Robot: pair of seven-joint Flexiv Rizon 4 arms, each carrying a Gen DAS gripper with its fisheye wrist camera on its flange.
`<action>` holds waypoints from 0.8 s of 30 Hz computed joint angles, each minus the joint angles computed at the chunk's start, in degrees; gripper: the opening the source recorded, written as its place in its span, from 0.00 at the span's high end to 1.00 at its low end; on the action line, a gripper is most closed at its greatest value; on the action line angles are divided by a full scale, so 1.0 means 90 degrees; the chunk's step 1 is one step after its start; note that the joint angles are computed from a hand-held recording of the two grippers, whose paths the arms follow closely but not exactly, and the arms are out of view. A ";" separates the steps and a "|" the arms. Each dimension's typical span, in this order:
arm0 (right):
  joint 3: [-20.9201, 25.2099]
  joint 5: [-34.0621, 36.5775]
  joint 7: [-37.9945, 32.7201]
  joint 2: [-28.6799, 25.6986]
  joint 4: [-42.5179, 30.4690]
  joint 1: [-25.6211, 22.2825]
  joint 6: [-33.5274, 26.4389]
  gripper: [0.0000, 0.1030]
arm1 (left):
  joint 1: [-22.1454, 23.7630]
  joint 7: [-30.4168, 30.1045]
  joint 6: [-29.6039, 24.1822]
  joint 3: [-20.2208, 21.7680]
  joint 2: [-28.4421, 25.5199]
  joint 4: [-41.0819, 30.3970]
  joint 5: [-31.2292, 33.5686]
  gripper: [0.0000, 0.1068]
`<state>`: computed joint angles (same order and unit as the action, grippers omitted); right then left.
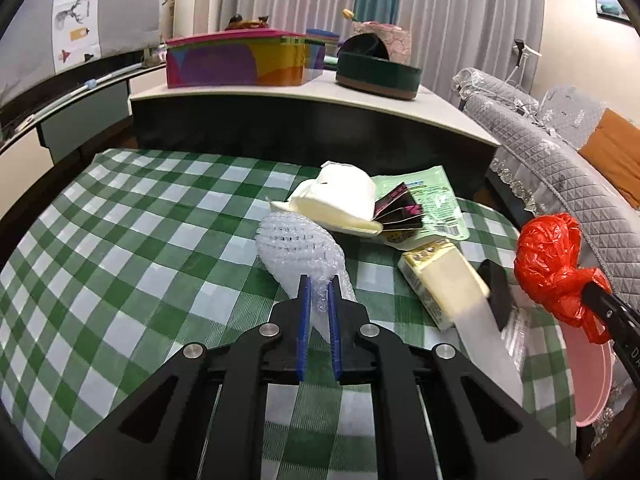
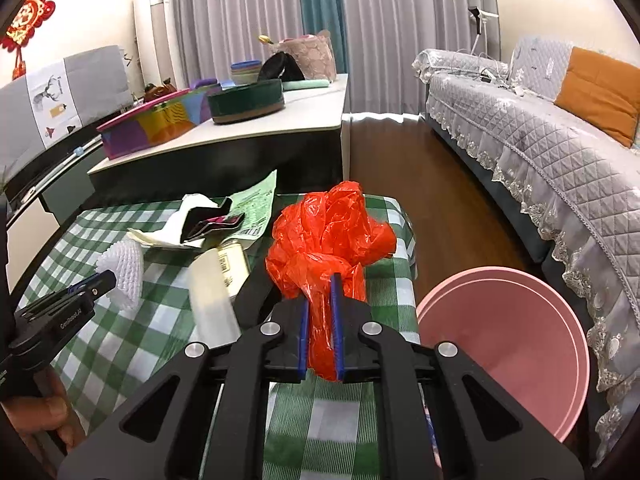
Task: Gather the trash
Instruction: 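Grasp the white mesh foam sleeve with the left gripper while the right gripper holds the red bag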
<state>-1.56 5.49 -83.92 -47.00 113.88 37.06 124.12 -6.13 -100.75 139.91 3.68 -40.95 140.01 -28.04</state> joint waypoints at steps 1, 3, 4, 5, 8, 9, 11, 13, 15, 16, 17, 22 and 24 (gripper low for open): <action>0.0034 0.0018 0.0006 0.0044 0.0079 -0.0023 0.0066 0.91 | -0.0028 0.0002 0.0045 0.0004 0.0030 0.0054 0.0017 0.92; 0.0110 0.0030 0.0010 0.0130 0.0238 -0.0074 0.0183 0.91 | -0.0091 0.0019 0.0121 0.0012 0.0066 0.0138 0.0012 0.92; 0.0114 0.0046 -0.0010 0.0161 0.0295 -0.0072 0.0230 0.91 | -0.0119 0.0024 0.0178 0.0016 0.0080 0.0185 0.0021 0.92; 0.0105 0.0097 -0.0043 0.0199 0.0366 -0.0037 0.0289 0.91 | -0.0136 0.0024 0.0234 0.0013 0.0095 0.0230 0.0041 0.92; 0.0167 0.0139 -0.0085 0.0299 0.0531 -0.0078 0.0415 0.91 | -0.0170 -0.0003 0.0380 -0.0007 0.0141 0.0349 0.0086 0.92; 0.0179 0.0152 -0.0100 0.0317 0.0563 -0.0086 0.0447 0.91 | -0.0176 -0.0002 0.0421 -0.0012 0.0157 0.0375 0.0104 0.92; 0.0194 0.0185 -0.0147 0.0364 0.0644 -0.0087 0.0519 0.92 | -0.0227 0.0035 0.0524 -0.0006 0.0185 0.0435 0.0099 0.93; 0.0210 0.0214 -0.0197 0.0406 0.0707 -0.0094 0.0593 0.92 | -0.0273 0.0064 0.0621 -0.0016 0.0220 0.0474 0.0089 0.93; 0.0228 0.0257 -0.0241 0.0454 0.0760 -0.0093 0.0666 0.92 | -0.0323 0.0108 0.0707 -0.0027 0.0252 0.0501 0.0064 0.93; 0.0245 0.0278 -0.0255 0.0481 0.0789 -0.0102 0.0713 0.92 | -0.0349 0.0130 0.0761 -0.0030 0.0269 0.0518 0.0051 0.93; 0.0257 0.0308 -0.0268 0.0504 0.0811 -0.0097 0.0741 0.92 | -0.0351 0.0133 0.0805 -0.0039 0.0280 0.0534 0.0055 0.93; 0.0296 0.0429 -0.0356 0.0586 0.0924 -0.0087 0.0876 0.92 | -0.0330 0.0098 0.0977 -0.0087 0.0311 0.0628 0.0111 0.93; 0.0314 0.0449 -0.0383 0.0605 0.0959 -0.0106 0.0926 0.92 | -0.0331 0.0088 0.1013 -0.0103 0.0324 0.0649 0.0109 0.93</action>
<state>1.26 9.53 -87.36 -41.56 122.51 36.10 132.45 -9.11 -99.95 149.02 2.76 -38.03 145.86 -27.07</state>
